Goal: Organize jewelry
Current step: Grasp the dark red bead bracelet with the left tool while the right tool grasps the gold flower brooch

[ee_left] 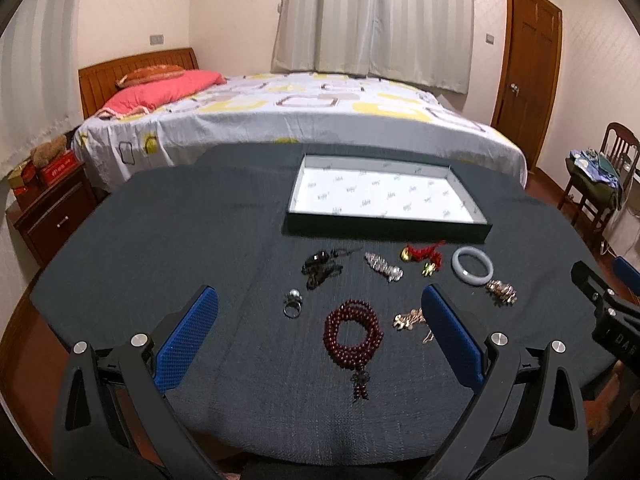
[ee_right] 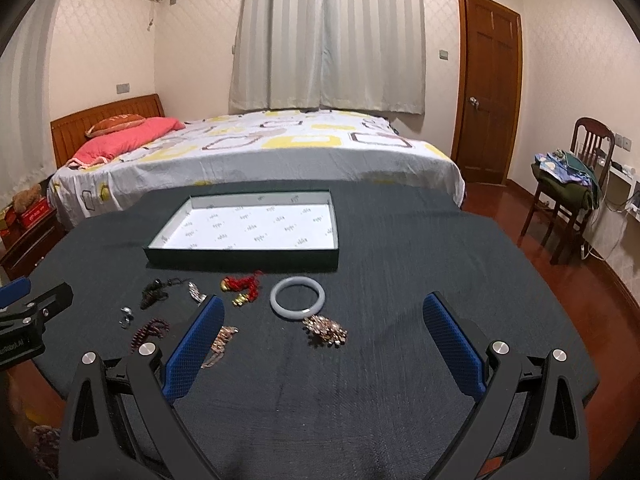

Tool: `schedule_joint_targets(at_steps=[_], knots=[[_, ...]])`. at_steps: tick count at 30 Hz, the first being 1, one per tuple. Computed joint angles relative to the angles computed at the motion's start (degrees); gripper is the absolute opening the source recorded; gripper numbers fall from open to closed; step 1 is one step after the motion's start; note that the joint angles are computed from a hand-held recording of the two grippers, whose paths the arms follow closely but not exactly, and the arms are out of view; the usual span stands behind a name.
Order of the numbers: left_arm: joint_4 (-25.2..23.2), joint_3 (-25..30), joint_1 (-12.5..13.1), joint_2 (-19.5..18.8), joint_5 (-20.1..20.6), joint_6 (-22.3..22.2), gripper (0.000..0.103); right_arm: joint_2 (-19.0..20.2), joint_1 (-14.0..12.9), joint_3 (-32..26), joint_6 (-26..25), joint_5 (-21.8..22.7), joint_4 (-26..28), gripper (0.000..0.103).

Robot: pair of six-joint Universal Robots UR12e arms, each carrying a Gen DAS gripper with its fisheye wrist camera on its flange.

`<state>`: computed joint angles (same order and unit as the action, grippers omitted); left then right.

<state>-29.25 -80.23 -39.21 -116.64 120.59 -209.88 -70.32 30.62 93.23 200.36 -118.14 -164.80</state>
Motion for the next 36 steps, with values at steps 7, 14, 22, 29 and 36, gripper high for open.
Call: schedule_joint_targets(at_steps=[7,14,22,29,36], knots=[[-2.22,0.47,1.14,-1.17,-3.56,-0.60,0.099,0.89,-1.01,0.30,1.94,1.67,2.68,0.097],[-4.78,1.27,2.22,-2.76,-7.69,-1.63,0.097,1.71,-1.95,0.35,3.48,4.76,5.48,0.097],[-6.82,4.02,2.66,-5.64,-9.79,0.50,0.085,2.42,-2.59,0.19,4.79,6.64,7.18,0.097],[-9.54,5.92,3.16,-7.26,-11.43,0.58,0.084,2.64,-3.05,0.05,5.51,7.99,7.96,0.097],[-8.68,5.83,3.03,-7.43,-11.18,2.28,0.072,2.76,-3.27,0.13,5.89,8.76,7.94,0.097]])
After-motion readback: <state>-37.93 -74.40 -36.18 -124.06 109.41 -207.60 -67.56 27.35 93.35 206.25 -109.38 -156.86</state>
